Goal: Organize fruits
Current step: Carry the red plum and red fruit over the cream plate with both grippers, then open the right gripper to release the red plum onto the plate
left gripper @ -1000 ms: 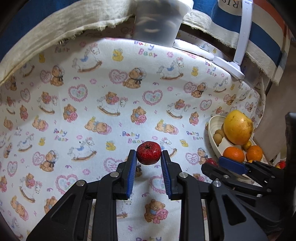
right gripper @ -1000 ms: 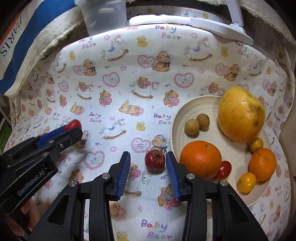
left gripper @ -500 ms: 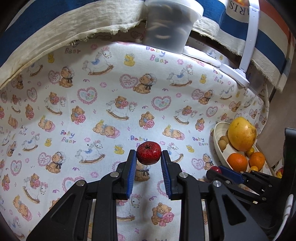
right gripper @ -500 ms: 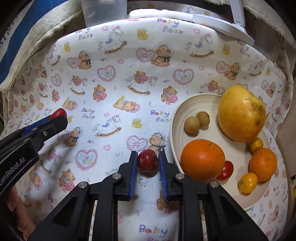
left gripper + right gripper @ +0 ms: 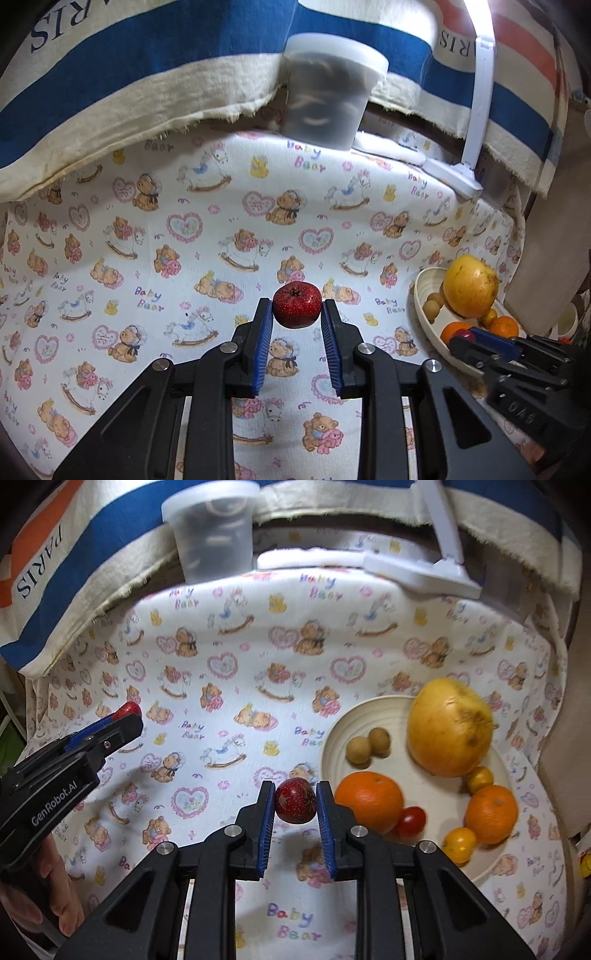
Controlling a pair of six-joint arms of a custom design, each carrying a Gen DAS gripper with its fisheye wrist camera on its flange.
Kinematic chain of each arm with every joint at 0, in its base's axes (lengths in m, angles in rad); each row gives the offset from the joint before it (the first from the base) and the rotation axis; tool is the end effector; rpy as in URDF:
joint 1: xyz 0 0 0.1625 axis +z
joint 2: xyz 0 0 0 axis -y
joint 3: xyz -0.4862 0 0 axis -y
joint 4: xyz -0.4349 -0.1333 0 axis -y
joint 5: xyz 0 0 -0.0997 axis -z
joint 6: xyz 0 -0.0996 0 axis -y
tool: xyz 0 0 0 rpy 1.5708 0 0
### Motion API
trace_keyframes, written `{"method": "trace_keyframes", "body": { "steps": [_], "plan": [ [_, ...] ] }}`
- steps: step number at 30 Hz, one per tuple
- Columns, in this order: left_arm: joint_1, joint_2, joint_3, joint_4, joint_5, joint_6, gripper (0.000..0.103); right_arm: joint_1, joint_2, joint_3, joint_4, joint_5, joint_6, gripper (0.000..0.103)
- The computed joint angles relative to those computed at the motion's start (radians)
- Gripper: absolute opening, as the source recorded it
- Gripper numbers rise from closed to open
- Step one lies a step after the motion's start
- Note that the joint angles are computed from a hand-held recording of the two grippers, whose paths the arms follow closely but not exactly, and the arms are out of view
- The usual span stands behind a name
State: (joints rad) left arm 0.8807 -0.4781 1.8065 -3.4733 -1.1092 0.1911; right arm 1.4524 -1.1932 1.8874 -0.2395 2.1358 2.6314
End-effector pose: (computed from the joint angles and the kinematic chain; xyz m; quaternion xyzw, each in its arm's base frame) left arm -0.2884 -0.6284 -0.0567 0.3396 0.8721 -0.3213 0.1445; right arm 0.0150 -0.5509 0.2097 0.0138 -0.8278 0.4105 0.3821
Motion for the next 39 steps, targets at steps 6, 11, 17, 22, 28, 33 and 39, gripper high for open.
{"method": "trace_keyframes", "body": {
  "steps": [6,11,17,22,28,33,39],
  "plan": [
    [-0.008,0.002,0.017,-0.084,0.004,0.060,0.026,-0.013,-0.086,0.081,-0.095,-0.022,-0.060,0.023],
    [-0.024,0.003,0.030,-0.119,0.004,0.107,0.026,-0.027,-0.157,0.110,-0.091,-0.021,-0.064,0.023],
    [-0.057,-0.022,0.068,-0.131,-0.026,0.119,0.026,-0.036,-0.234,0.155,-0.102,-0.048,-0.085,0.023],
    [-0.084,-0.064,0.092,-0.060,-0.071,0.071,0.026,-0.038,-0.260,0.179,-0.107,-0.062,-0.094,0.023],
    [-0.110,-0.100,0.081,0.162,-0.127,0.009,0.026,-0.060,-0.261,0.190,-0.073,-0.077,-0.072,0.023],
    [-0.131,-0.082,0.063,0.246,-0.113,0.000,0.026,-0.097,-0.238,0.166,-0.001,-0.079,-0.016,0.023],
    [-0.137,-0.049,0.030,0.308,-0.091,-0.011,0.026,-0.133,-0.198,0.118,0.085,-0.066,0.024,0.023]
  ]
}}
